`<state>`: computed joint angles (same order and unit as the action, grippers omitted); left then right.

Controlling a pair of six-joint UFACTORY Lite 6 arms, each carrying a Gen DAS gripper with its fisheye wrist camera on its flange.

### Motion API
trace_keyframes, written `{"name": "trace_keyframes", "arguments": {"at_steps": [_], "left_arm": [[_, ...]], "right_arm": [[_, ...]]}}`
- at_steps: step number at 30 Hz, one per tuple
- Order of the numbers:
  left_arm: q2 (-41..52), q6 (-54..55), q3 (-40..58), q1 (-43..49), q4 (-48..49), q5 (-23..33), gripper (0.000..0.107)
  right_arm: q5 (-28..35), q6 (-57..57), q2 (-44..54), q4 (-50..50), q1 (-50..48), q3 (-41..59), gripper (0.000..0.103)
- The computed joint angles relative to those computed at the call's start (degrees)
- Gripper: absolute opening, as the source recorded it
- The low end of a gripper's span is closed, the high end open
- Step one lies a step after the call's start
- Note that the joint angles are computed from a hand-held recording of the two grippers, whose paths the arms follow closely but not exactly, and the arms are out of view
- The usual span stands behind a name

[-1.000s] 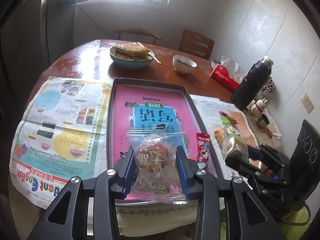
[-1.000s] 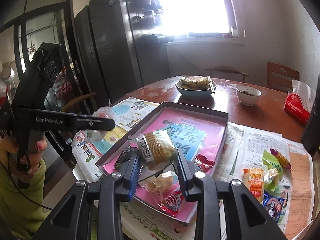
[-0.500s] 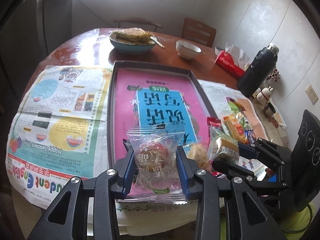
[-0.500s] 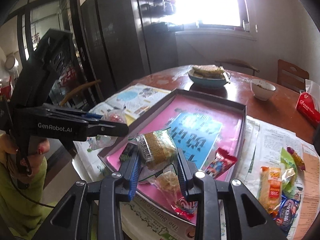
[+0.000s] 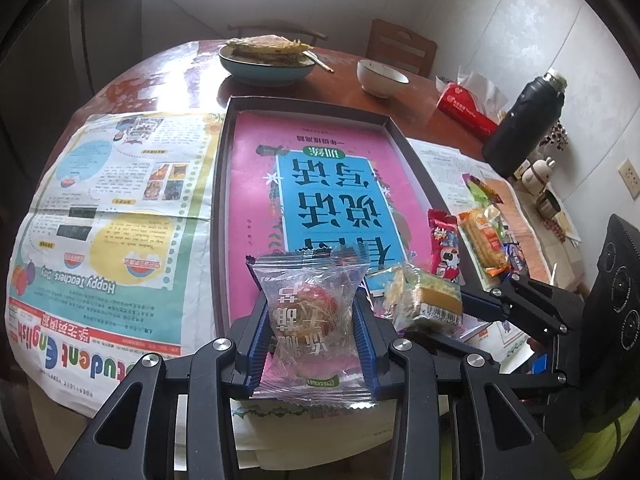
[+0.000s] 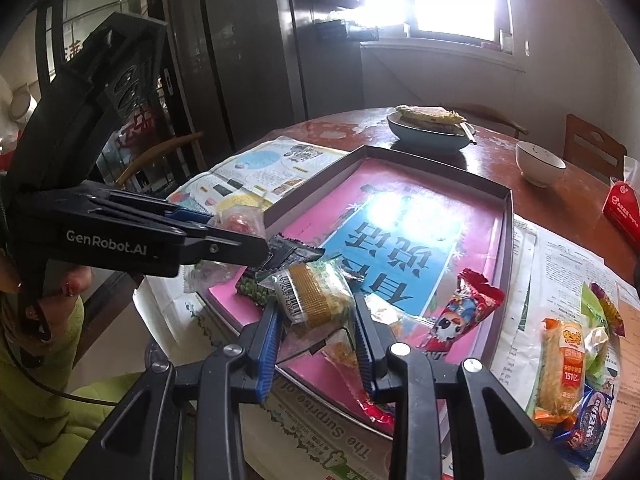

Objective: Organize snacks
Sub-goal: 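Lower both bags onto the tray and open both grippers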

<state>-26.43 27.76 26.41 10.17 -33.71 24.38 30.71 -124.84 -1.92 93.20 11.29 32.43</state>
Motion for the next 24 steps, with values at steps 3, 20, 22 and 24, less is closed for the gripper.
{"name": "trace_keyframes", "arguments": {"at_steps": [3, 20, 22, 24], "left_arm": [[0.31, -4.06, -0.09, -2.51, 4.01, -1.84, 0.040], [4.75, -12.69, 0.28, -6.59, 11.39, -5.83, 0.040], [5.44, -13.25, 0.34, -6.94, 11.89, -6.19, 0.040], [5.92, -13.58, 0.41, -7.13, 12.13, -6.40, 0.040]], "right_arm": [[-0.97, -1.74, 0.23, 1.36, 1.02, -0.25, 0.035], [-6.00, -17.18, 2.69, 15.01, 5.99, -1.63, 0.036], [-6.33, -18.56, 2.56, 16.19, 6.15, -1.88, 0.037], [-6.61, -19.14, 2.17, 16.57, 6.21, -2.24, 0.037]]}}
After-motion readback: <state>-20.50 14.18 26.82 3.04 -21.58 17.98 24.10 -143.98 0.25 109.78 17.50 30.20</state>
